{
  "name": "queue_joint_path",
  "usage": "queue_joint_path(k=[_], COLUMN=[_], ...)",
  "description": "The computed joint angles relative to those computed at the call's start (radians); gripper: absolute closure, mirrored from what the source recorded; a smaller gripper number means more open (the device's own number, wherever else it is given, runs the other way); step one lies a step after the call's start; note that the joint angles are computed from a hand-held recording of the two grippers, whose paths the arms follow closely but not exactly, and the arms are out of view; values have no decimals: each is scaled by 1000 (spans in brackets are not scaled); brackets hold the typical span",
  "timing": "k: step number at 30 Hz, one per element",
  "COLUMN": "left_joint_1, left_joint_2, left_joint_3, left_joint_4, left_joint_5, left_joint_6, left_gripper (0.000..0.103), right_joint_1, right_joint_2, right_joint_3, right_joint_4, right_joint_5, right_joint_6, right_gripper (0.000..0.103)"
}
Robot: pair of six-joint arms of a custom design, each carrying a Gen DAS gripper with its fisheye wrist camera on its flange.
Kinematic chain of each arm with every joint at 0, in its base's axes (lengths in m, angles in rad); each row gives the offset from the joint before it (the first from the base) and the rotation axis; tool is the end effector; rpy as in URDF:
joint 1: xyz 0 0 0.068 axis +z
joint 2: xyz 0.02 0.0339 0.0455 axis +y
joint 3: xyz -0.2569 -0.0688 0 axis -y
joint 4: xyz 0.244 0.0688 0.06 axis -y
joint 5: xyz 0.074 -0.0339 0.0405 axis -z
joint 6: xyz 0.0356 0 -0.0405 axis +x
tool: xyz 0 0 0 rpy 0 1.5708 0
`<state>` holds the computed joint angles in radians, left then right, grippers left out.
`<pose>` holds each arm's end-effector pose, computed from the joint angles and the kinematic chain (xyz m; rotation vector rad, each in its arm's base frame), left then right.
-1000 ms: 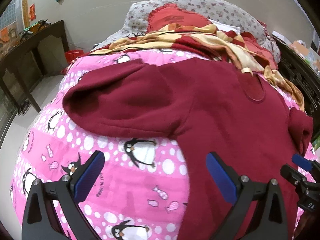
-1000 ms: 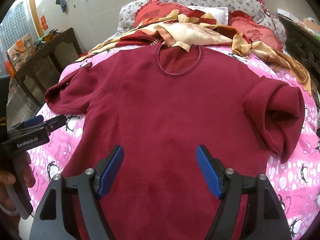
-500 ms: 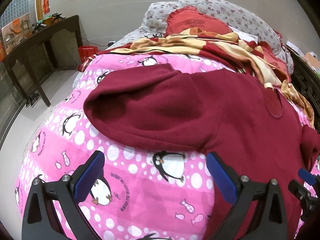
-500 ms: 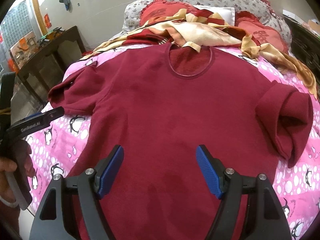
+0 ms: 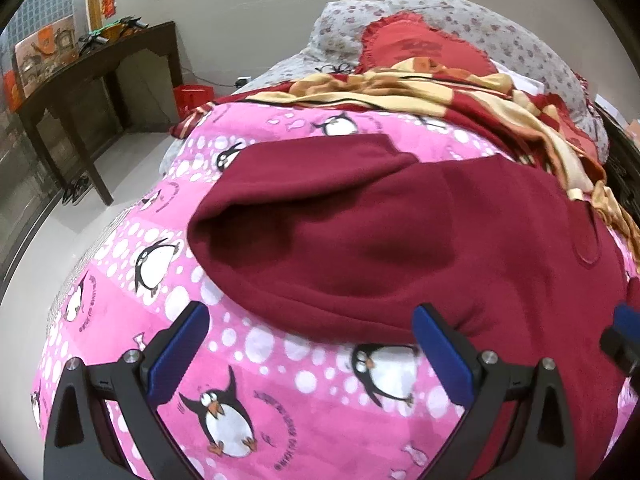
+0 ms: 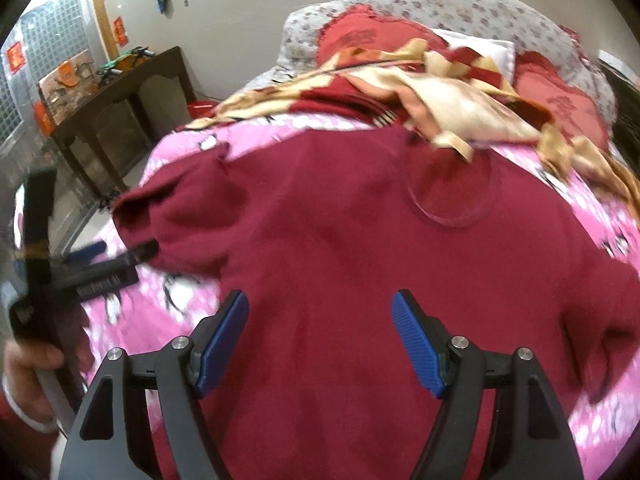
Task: Fold small clothes
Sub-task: 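Grasp the sweatshirt side edge with the right gripper and lift it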
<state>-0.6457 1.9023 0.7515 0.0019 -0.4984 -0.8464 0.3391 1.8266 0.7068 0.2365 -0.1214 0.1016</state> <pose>0.2506 -0.1675 0.0620 -0.3860 2.4734 0.1039 0.2954 0.1088 0.0841 -0.3467 2.4513 0.3404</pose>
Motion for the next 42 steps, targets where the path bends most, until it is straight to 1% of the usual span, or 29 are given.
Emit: queue_joint_path(k=[5, 6, 7, 9, 12, 14, 19, 20, 22, 23, 24, 26, 27, 28, 31, 32, 35, 37, 40, 42], left_joint_1=[70, 86, 101, 122, 143, 145, 141, 143, 143, 142, 140, 136, 133, 130, 126, 125, 112, 88, 20, -41], left_joint_2=[37, 46, 55, 70, 96, 110, 125, 125, 127, 128, 131, 138, 141, 144, 146, 146, 140, 109, 14, -50], left_joint_3=[-10, -8, -8, -9, -9, -7, 0, -4, -4, -3, -2, -2, -2, -2, 0, 1, 12, 1, -85, -136], left_joint_4=[42, 46, 55, 71, 96, 107, 116, 125, 128, 128, 129, 136, 140, 142, 141, 139, 106, 74, 98, 93], left_joint_5=[29, 39, 49, 60, 81, 74, 63, 65, 63, 59, 55, 46, 40, 35, 28, 26, 10, -12, -56, -87], left_joint_6=[1, 2, 5, 10, 23, 32, 46, 44, 43, 44, 45, 46, 47, 47, 47, 46, 35, 12, -18, -30], left_gripper=[0, 0, 0, 0, 0, 0, 0, 0, 0, 0, 0, 0, 0, 0, 0, 0, 0, 1, 1, 1], right_joint_1=[45, 54, 63, 78, 92, 98, 113, 117, 126, 135, 142, 155, 162, 167, 176, 170, 142, 118, 73, 45], right_joint_2=[109, 138, 170, 238, 353, 440, 661, 718, 842, 903, 932, 922, 929, 919, 787, 708, 523, 416, 260, 182], right_joint_3=[218, 270, 326, 444, 633, 774, 1136, 1225, 1428, 1522, 1566, 1528, 1544, 1525, 1306, 1193, 951, 826, 643, 539], right_joint_4=[-72, -93, -118, -164, -248, -308, -509, -561, -707, -769, -793, -731, -743, -732, -562, -481, -312, -240, -154, -101], right_joint_5=[-47, -54, -62, -86, -131, -163, -230, -253, -286, -277, -264, -244, -241, -226, -195, -197, -237, -250, -249, -242], right_joint_6=[20, 26, 32, 47, 88, 116, 138, 136, 115, 116, 121, 124, 117, 114, 95, 85, 94, 100, 89, 97], right_gripper=[18, 21, 24, 27, 28, 28, 28, 28, 28, 28, 30, 54, 72, 77, 78, 78, 79, 79, 80, 80])
